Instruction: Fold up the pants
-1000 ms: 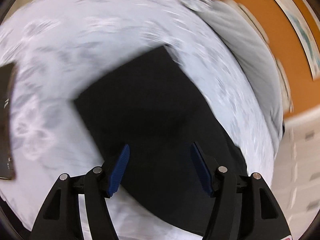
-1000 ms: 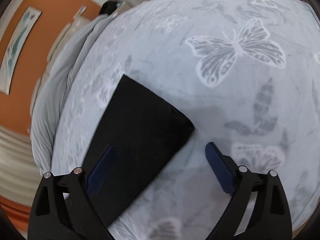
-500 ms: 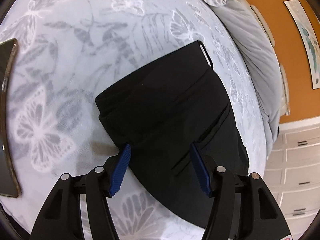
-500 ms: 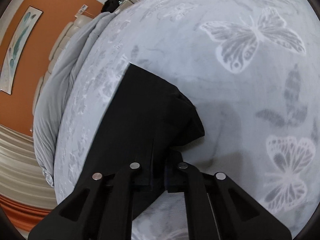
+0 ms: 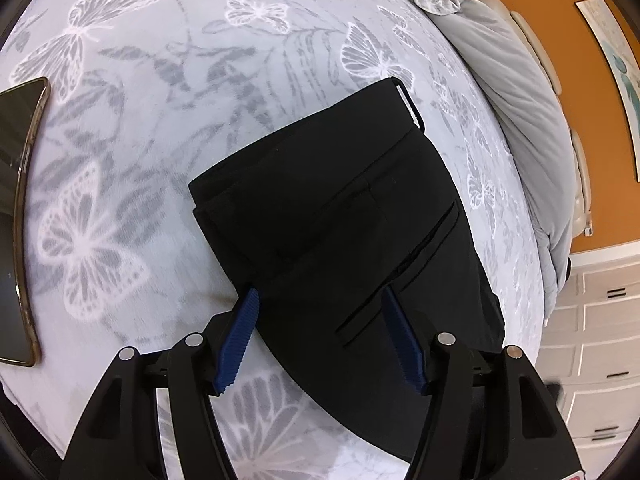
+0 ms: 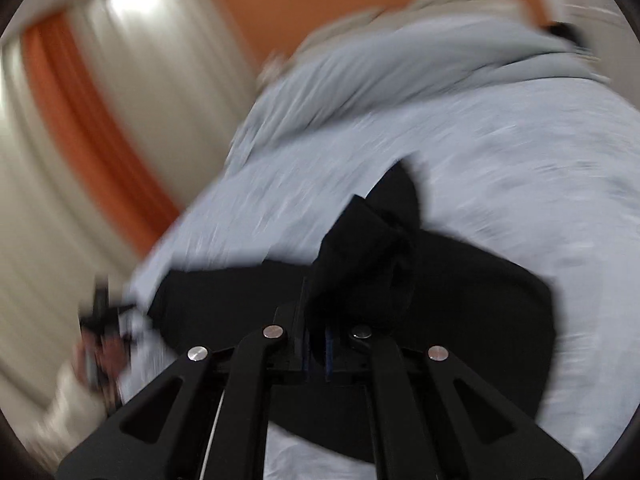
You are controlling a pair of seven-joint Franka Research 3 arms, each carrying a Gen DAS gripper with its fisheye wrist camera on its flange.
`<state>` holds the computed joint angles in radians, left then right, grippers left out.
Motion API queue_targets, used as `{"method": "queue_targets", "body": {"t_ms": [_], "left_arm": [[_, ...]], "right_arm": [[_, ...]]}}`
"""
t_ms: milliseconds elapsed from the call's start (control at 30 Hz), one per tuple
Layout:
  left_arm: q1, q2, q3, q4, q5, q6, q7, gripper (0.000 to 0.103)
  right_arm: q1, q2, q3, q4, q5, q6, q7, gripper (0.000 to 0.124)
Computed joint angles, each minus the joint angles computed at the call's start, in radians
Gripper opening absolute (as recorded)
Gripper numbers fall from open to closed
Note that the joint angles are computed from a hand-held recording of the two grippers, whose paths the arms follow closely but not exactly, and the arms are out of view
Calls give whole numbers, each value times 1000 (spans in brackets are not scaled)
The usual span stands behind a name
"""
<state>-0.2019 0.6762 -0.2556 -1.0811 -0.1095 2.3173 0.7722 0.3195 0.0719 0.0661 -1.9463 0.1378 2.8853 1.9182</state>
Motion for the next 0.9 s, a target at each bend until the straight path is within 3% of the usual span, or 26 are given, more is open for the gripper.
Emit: {"method": "queue_targets", "body": {"t_ms": [67, 100, 133, 200, 233, 267, 300, 333, 467, 500, 600, 667, 700, 733, 833, 900], "left_arm": [[-1, 17, -3, 27, 1, -13, 12, 63], [0, 33, -6, 51, -2, -22, 20, 63], [7, 34, -13, 50, -11, -22, 35, 63], [14, 51, -21, 75, -26, -29, 56, 63], [16, 52, -23, 76, -32, -29, 66, 63], [20, 50, -27, 75, -38, -29, 81, 63], [23, 41, -29, 63, -43, -23, 92, 63], [24, 38, -30, 61, -47, -22, 102, 63], [26, 18, -32, 33, -67, -1, 112, 66], [24, 18, -31, 34, -68, 1, 110, 66], [15, 9, -27, 25, -62, 7, 110, 66], [7, 5, -24, 23, -53, 13, 110, 66], [3, 3, -22, 23, -49, 17, 110, 66], [0, 2, -19, 25, -43, 19, 108, 66], [-14, -4, -7, 26, -16, 28, 99, 66], [-25, 4, -1, 46, 4, 28, 98, 66]], "right_arm": [[13, 109, 26, 108, 37, -159, -79, 6], [42, 158, 16, 158, -27, -261, -50, 6], [74, 182, 0, 172, -106, -308, -13, 8], [105, 154, -21, 142, -197, -281, 5, 13], [97, 125, -12, 121, -174, -272, -11, 28], [97, 78, -16, 64, -178, -208, 18, 38], [96, 47, -20, 23, -196, -149, 51, 55], [90, 15, -21, -13, -211, -101, 74, 61], [66, 30, -5, -2, -218, -109, 84, 61], [59, 65, 11, 33, -176, -147, 16, 61], [91, 127, 12, 97, -237, -225, -16, 60], [100, 177, 20, 143, -218, -240, -62, 43], [94, 194, 25, 161, -177, -251, -83, 21], [100, 211, 16, 184, -161, -254, -64, 9], [136, 206, -22, 207, -203, -174, 12, 7], [135, 213, -11, 228, -172, -139, 1, 8]]}}
